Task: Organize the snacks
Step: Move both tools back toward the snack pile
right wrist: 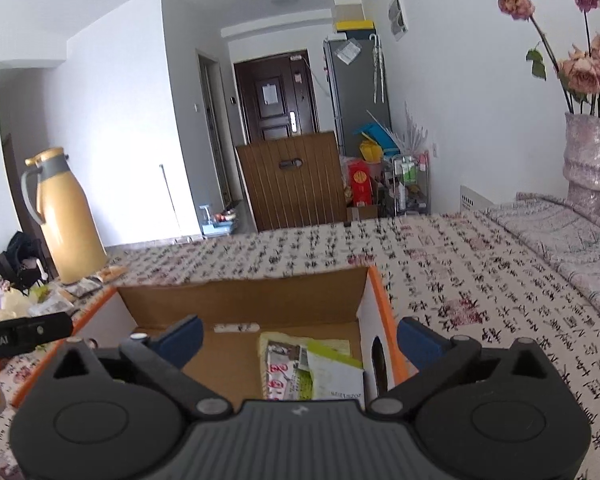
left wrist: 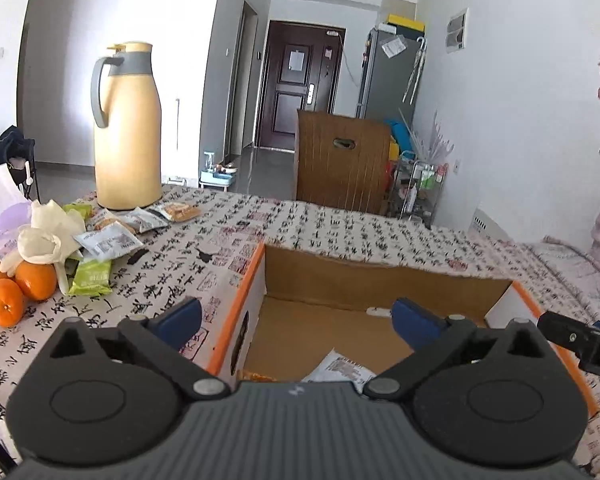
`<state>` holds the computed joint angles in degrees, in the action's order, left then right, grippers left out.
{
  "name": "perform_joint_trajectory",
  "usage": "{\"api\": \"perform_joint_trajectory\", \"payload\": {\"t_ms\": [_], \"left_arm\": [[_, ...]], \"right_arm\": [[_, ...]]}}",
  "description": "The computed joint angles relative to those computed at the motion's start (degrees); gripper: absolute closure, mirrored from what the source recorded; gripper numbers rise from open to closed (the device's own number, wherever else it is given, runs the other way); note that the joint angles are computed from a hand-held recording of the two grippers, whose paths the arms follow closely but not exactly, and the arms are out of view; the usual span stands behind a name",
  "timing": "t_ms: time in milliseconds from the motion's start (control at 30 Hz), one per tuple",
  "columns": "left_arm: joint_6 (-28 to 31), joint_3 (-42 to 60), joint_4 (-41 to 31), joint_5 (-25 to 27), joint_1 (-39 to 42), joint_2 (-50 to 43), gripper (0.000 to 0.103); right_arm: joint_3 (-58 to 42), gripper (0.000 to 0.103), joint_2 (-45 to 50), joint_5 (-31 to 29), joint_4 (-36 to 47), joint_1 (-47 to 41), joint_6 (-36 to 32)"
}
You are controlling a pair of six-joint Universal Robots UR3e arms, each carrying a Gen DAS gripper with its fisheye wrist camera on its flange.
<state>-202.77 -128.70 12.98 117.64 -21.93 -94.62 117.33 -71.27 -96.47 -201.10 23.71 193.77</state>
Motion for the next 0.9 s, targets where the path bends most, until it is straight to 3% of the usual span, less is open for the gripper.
{"api": "perform_joint_trajectory", "payload": {"t_ms": [533,900], "left_arm": [[-5.47,-4.63,-10.11,10.14,-11.73,13.9,0.0],[-10.22,-9.85,-15.77,14.99,-19.5,21.52,0.0]], "right_arm": [[13.44,0.0,-15.76,-5.57,0.27,7.15,-0.48],[20.22,0.0,-21.0,-12.12,-0.48,14.49,1.61]]}}
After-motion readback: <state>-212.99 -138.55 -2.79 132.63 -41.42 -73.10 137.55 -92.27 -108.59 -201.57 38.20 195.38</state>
